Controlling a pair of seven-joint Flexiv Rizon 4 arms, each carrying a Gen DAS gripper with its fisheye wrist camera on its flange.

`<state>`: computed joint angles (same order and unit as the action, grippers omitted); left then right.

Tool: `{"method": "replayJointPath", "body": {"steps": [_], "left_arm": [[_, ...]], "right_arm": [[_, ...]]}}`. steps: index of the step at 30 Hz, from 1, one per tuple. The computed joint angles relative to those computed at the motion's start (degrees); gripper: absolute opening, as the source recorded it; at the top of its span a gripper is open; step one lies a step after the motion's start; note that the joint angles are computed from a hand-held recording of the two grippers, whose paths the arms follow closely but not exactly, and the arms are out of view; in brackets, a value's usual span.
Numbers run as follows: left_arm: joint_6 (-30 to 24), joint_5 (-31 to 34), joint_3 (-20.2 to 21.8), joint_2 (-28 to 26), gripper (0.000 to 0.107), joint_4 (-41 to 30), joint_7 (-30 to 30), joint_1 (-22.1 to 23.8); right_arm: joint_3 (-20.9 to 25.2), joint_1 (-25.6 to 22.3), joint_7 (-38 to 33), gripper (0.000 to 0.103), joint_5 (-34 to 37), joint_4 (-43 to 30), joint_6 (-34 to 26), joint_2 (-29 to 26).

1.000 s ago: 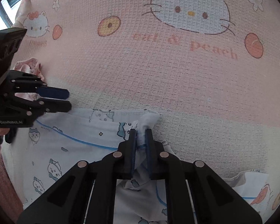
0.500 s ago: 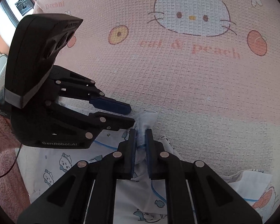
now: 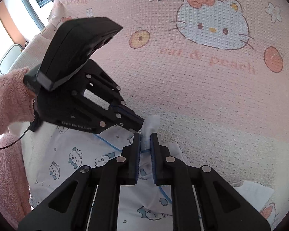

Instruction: Fold clothes

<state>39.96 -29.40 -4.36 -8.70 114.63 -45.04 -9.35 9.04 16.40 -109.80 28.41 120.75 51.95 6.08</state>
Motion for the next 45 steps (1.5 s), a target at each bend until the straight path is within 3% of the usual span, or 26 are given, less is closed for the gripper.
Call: {"method": "replayJointPath", "body": {"steps": [2,5,7,11,13,14,15,16,18,21,23,24,25,27,31,33,35,36,37,38,42,45], "left_arm": [[1.2,-1.2,0.4,1.1,0.001,1.1,-2.4,-0.1],[1.6,-11.5,0.2,2.9,0.012,3.7,3.6,0.8],[-3.6,-13.0,0.7,2.1,0.055,1.8,5.1,1.9],[-7.5,-6.6,0.6,0.2,0.055,-2.7,8.4,2.2],[-8.5,-2.9,0.4,-1.3,0.055,-4.9,8.3,2.1],[-9.7,-1.5,0.4,-2.4,0.055,-6.1,7.4,2.2],[-9.0,-1.2,0.2,-2.8,0.054,-6.3,6.9,2.0],[-8.3,-1.0,0.1,-3.2,0.054,-6.4,6.4,1.8],[-5.8,-3.3,-0.6,-3.2,0.054,-5.2,5.5,1.1],[-3.8,-5.6,-0.4,-1.9,0.054,-2.9,5.3,1.2],[-2.9,-5.2,0.1,-1.0,0.054,-1.7,4.7,1.2],[-2.6,-5.1,0.2,-0.4,0.053,-1.1,4.8,1.2],[-2.8,-5.0,0.2,0.1,0.053,-0.7,4.9,1.1],[-3.4,-5.1,0.4,1.3,0.053,0.1,5.6,1.0],[-4.7,-5.9,0.1,2.0,0.053,0.2,7.0,0.6],[-9.4,-7.3,-0.2,1.2,0.053,-1.4,8.1,0.9],[-10.0,-7.2,-0.5,1.2,0.053,-1.5,9.8,0.3],[-10.9,-7.1,-0.6,0.8,0.049,-2.0,10.1,0.2],[-11.9,-7.0,-0.7,0.4,0.022,-2.4,10.3,0.1],[-10.9,-6.4,-0.8,0.5,0.010,-2.2,10.2,-0.5],[-6.5,-5.5,-0.8,1.6,0.005,0.0,8.7,-2.1],[-1.4,-6.0,-0.1,3.3,0.005,2.7,4.9,-2.6]], "right_arm": [[0.0,-0.3,0.9,0.011,-1.7,0.0,-1.1,0.5],[-1.0,0.4,-5.3,0.011,1.8,-0.6,-3.0,2.6],[-1.5,0.9,-8.6,0.011,3.7,-0.9,-3.9,3.5],[-1.8,0.6,-7.7,0.011,3.3,-1.2,-4.6,1.8],[-0.5,-0.1,-4.1,0.011,-1.3,-0.3,-2.4,0.8],[-0.1,-0.5,-1.4,0.022,-3.5,0.2,-1.2,0.1],[-0.6,-0.7,0.4,0.040,-2.7,-0.5,-1.3,-1.0],[-1.0,-1.1,2.2,0.046,-1.8,-1.2,-1.4,-2.1],[-1.6,-2.0,5.3,0.048,0.2,-2.9,-1.9,-4.6],[-1.0,-2.8,0.8,0.055,5.9,-6.6,-5.4,-8.4],[0.5,-3.2,-1.3,0.050,7.5,-6.3,-3.8,-8.5],[1.1,-3.2,-2.5,0.028,8.0,-6.0,-3.2,-8.2],[1.4,-3.2,-3.0,0.017,7.4,-5.9,-3.0,-8.3],[1.6,-3.5,-5.5,0.011,7.6,-5.8,-3.9,-7.4],[0.8,-4.1,-10.7,0.011,10.8,-6.0,-6.5,-4.5],[0.4,-4.2,-13.0,0.011,12.1,-5.4,-7.5,-2.7],[0.5,-3.5,-12.9,0.010,10.9,-4.3,-6.6,-1.8],[0.4,-3.2,-12.8,0.011,10.8,-4.2,-6.3,-1.7],[0.3,-2.9,-12.6,0.010,10.6,-4.0,-6.1,-1.6],[0.3,-2.6,-12.5,0.010,10.4,-3.8,-5.9,-1.6],[-0.1,-2.0,-11.2,0.011,10.3,-3.7,-4.9,-1.6],[0.5,-2.1,-5.5,0.014,6.2,-2.6,-0.7,-1.4]]}}
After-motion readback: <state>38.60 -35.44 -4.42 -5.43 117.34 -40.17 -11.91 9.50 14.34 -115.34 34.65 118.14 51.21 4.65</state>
